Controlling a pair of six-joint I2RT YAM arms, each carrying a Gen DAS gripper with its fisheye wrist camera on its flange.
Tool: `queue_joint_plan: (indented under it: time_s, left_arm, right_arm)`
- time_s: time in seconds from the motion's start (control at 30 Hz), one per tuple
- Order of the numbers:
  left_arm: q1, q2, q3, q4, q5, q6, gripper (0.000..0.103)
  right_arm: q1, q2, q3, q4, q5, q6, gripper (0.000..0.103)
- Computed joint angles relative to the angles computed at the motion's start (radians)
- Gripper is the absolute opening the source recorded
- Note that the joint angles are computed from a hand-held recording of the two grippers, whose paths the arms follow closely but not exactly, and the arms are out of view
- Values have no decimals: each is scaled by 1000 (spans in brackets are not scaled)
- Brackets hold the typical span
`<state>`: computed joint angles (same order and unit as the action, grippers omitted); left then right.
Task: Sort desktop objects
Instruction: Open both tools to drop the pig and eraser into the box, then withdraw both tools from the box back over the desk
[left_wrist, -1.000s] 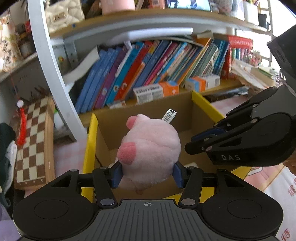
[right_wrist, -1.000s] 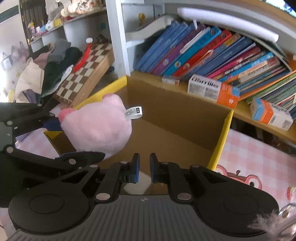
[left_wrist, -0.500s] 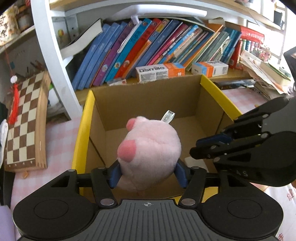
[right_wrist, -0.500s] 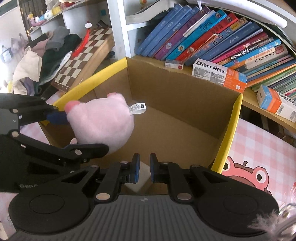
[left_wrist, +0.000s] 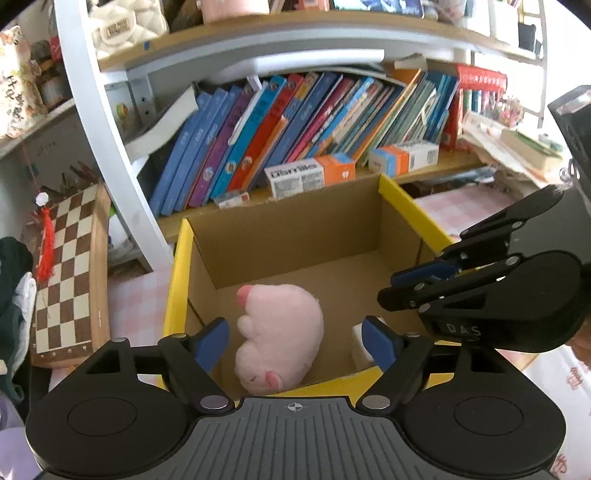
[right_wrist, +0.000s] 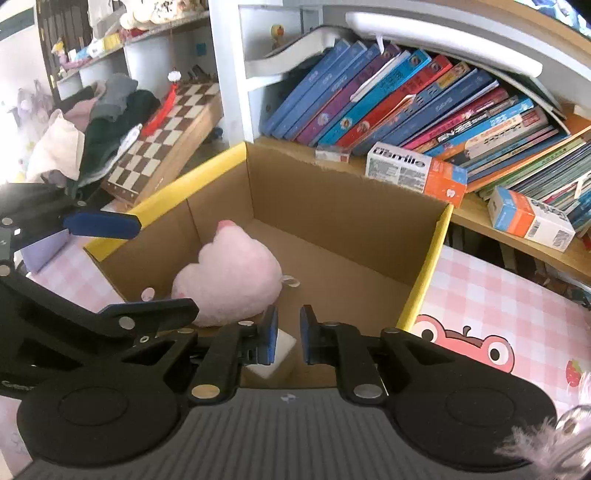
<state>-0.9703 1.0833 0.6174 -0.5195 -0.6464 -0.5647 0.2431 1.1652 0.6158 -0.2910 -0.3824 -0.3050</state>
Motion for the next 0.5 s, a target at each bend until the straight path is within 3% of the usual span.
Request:
queue_joint_plan:
  time_s: [0.5]
  left_arm:
    - [-263,-115,46,-269,-241,-319,85]
  right_arm:
    - [-23,-337,-99,-81,-46,40,25]
